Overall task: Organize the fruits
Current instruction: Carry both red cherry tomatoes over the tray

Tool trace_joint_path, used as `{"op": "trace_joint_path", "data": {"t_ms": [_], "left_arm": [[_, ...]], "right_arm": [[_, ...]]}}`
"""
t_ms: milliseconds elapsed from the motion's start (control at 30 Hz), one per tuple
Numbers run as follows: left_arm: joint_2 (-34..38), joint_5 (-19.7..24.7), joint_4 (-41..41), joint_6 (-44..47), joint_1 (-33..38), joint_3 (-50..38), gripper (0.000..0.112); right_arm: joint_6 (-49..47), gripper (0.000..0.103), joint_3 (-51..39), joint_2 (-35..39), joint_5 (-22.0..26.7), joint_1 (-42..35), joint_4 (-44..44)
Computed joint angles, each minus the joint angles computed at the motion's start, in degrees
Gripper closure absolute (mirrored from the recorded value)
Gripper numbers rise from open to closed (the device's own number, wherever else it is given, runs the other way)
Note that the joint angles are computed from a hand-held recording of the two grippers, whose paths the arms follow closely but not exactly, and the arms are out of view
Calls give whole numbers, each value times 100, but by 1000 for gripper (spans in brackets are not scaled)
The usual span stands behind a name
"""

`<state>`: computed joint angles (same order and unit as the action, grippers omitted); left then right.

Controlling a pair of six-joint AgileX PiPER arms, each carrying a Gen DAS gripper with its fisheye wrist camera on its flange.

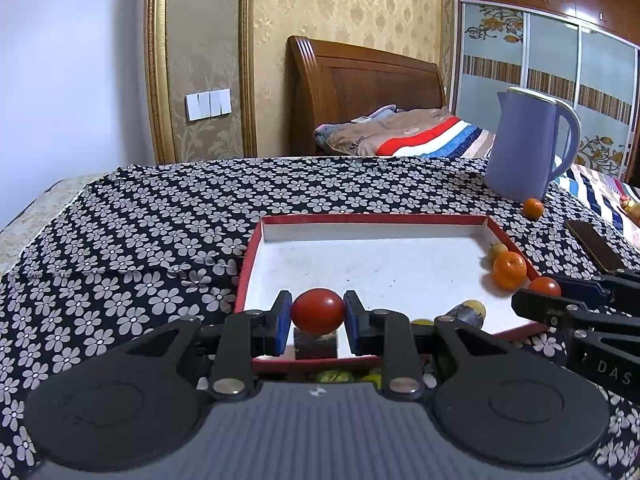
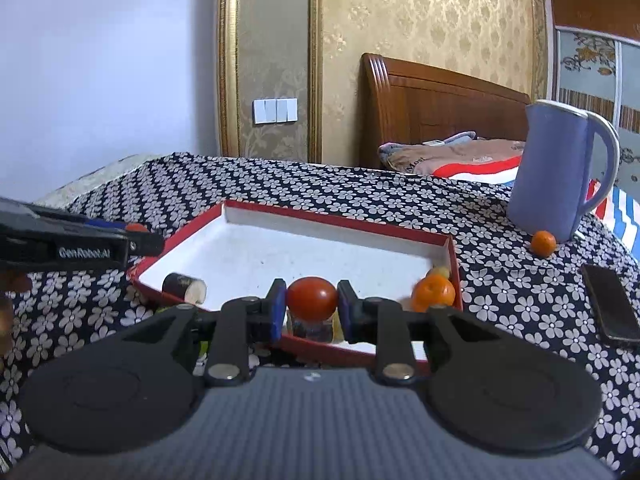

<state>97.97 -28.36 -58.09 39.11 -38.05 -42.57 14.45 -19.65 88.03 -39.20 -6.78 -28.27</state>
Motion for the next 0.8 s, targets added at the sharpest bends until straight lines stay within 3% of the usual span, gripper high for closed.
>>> {"op": "trace_joint_path", "data": {"t_ms": [433,800], "left_arm": [[824,-335,-1112,990,-316,-1231,85],[1131,-241,-1234,1272,-275,-1655,85]], "right_arm": [[331,77,-1123,489,701,94,219],[341,77,-1521,698,964,92,280]]}}
